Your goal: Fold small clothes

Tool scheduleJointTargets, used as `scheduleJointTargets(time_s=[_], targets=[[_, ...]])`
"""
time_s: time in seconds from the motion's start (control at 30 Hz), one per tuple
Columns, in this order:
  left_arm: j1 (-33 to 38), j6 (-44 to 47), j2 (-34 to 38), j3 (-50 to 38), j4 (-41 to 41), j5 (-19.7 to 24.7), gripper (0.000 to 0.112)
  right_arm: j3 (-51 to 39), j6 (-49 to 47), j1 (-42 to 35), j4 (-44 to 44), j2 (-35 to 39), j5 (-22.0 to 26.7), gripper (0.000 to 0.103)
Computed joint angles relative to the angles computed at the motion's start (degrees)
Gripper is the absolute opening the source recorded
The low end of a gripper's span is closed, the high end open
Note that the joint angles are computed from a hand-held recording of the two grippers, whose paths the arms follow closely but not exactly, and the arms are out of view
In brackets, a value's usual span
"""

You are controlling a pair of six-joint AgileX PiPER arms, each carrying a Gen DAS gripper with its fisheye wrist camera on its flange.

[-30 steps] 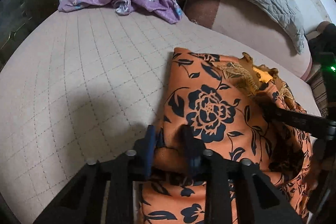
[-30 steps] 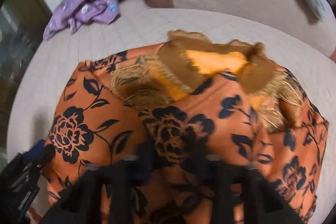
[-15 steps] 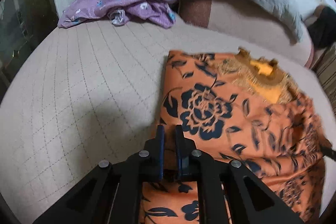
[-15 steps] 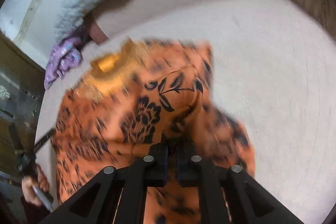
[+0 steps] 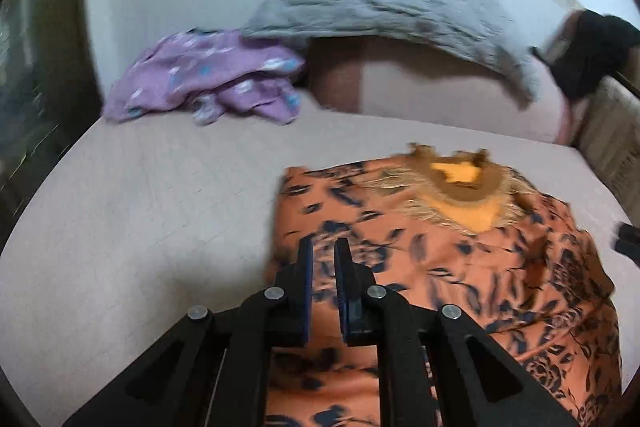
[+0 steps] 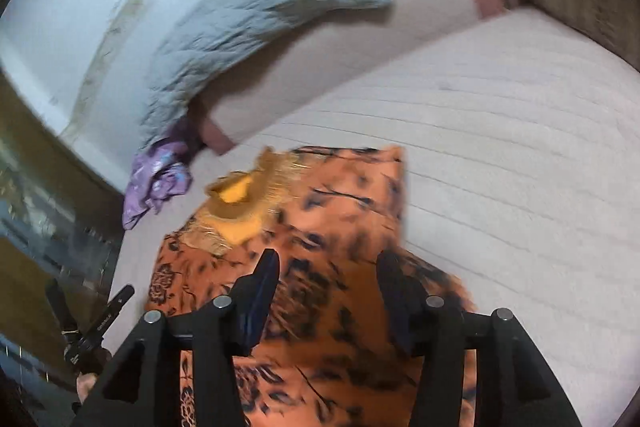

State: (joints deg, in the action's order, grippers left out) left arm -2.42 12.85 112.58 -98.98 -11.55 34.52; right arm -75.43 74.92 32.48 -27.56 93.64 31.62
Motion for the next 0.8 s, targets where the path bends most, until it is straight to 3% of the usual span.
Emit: scheduleJointTargets(time_s=[0.07, 0.1, 0.17, 0.27, 0.37, 0.47, 0.5, 0.53, 0.67, 0.8], targets=[[-1.55, -0.74, 1.87, -1.98, 2.69, 2.75, 0.012, -2.94, -6.69, -0.92, 4.98, 3.58, -1.11, 0.041], [-2.46, -2.5, 4.1, -4.53, 6.35, 6.22, 0.012, -5.0, -9.47, -1.32, 7.09, 6.07, -0.22, 0.035], [-3.74, -5.04, 9.27, -10.01, 11.7, 13.76, 0.012, -8.33, -14.46, -2.56, 13.41, 11.29, 3.37, 0.034], [-3.66, -4.48, 8.64, -10.36, 11.43, 15.0, 0.012, -5.56, -15.19, -3.64, 15.56, 10.63, -0.37, 0.028], [-2.17, -2.47, 4.34, -5.61, 6.45, 11.97, 0.016, -1.52, -15.26, -3.26, 17.06, 4.34, -1.47, 0.033], [-0.7, -2.13, -4.54, 6.34, 5.67, 7.13, 0.048, 3.94, -9.16, -0.89, 12.12, -4.21, 1.62, 0.039], [0.1, -1.66, -6.91, 9.48, 5.03, 5.74, 0.061, 5.89, -7.54, 0.07, 11.55, -7.14, 3.56, 0.063], [0.74, -2.07, -9.54, 12.77, 5.18, 4.8, 0.066, 8.39, -4.69, 1.41, 10.12, -10.43, 5.72, 0.078], [5.48, -1.85, -19.54, 26.23, 2.07, 4.98, 0.073, 17.41, 4.08, 7.58, 6.59, -21.3, 13.82, 0.078], [13.95, 4.15, -26.02, 33.76, -8.79, 13.91, 0.073, 29.74, 12.2, 10.47, 8.86, -31.67, 9.25, 0.078]])
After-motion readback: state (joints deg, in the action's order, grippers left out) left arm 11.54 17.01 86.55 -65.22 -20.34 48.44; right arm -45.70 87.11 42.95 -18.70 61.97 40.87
